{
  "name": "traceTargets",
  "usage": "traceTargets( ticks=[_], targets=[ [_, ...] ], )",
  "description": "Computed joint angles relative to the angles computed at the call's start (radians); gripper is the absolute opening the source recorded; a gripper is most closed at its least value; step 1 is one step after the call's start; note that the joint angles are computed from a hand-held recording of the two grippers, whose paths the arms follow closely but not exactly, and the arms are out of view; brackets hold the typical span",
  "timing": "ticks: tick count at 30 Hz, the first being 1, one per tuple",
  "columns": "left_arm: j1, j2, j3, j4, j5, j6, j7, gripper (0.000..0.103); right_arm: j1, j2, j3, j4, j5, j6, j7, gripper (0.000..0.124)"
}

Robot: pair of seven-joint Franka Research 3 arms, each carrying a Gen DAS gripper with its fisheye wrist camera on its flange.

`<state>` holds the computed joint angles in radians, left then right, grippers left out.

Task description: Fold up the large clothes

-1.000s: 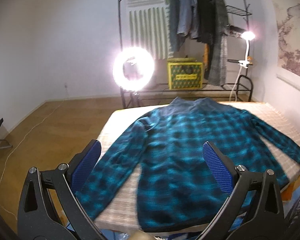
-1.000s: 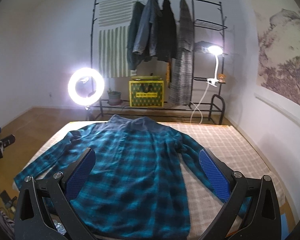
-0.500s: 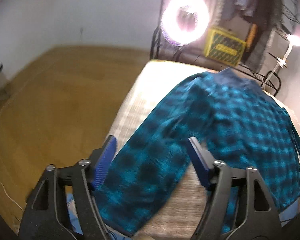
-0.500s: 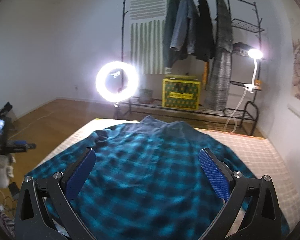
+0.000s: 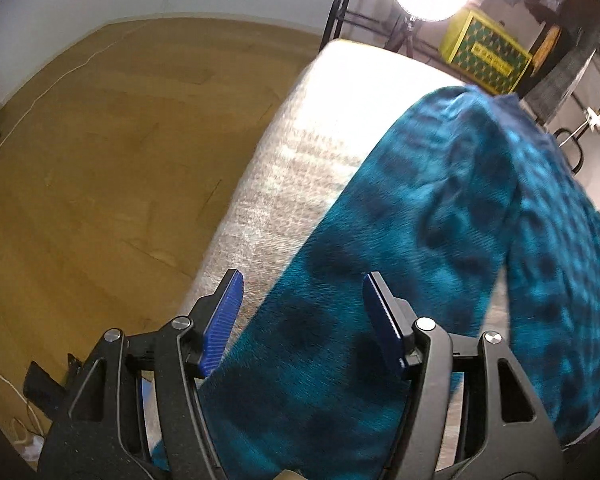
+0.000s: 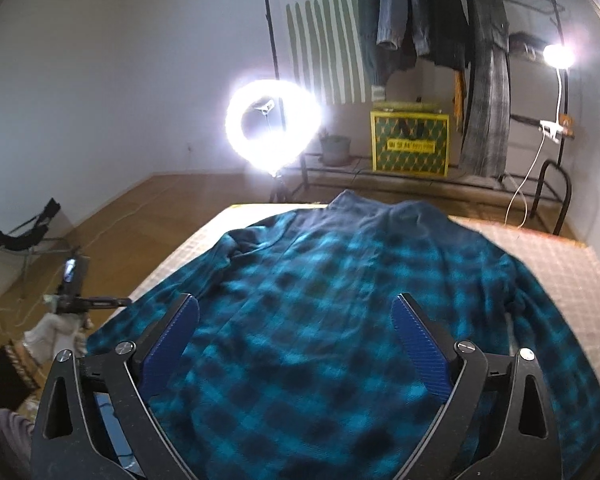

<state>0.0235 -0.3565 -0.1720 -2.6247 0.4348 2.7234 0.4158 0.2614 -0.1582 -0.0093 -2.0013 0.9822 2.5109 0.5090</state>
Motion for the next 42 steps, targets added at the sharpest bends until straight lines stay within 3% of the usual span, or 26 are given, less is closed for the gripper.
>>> traceTargets(
  ticks=[9, 12, 14, 17, 19, 26, 38, 42],
  targets=[
    [0.007, 0.077, -0.006, 0.038, 0.055, -0.011, -0.011, 0.064, -0.004, 0.002, 0.003, 0.000, -0.019, -0.019, 0.012, 0.096],
    [-0.008, 0.072, 0.013, 0.023, 0.029, 0.030, 0.010, 0.044, -0.004, 0.006, 0.005, 0.001, -0.031, -0.020, 0.019, 0.096],
    [-0.013, 0.074, 0.017, 0.023, 0.019, 0.052, 0.029, 0.022, -0.003, 0.005, 0.007, -0.001, -0.038, -0.021, 0.020, 0.096],
    [-0.010, 0.075, 0.006, 0.030, 0.026, 0.046, 0.033, 0.006, -0.001, 0.002, 0.007, -0.006, -0.041, -0.019, 0.021, 0.096],
    [-0.010, 0.075, 0.001, 0.034, 0.027, 0.043, 0.025, 0.003, 0.001, -0.001, 0.008, -0.012, -0.042, -0.014, 0.018, 0.096],
    [-0.009, 0.019, 0.011, -0.008, -0.012, 0.143, -0.002, 0.002, 0.006, -0.004, 0.008, -0.022, -0.057, -0.011, 0.013, 0.096],
    [-0.037, -0.020, -0.039, 0.099, -0.037, 0.211, 0.031, 0.002, -0.032, 0.074, 0.006, 0.071, -0.144, -0.219, 0.152, 0.057],
    [-0.110, 0.031, -0.041, 0.198, -0.064, 0.227, 0.102, 0.002, -0.048, 0.119, 0.013, 0.127, -0.166, -0.284, 0.207, 0.043]
  ],
)
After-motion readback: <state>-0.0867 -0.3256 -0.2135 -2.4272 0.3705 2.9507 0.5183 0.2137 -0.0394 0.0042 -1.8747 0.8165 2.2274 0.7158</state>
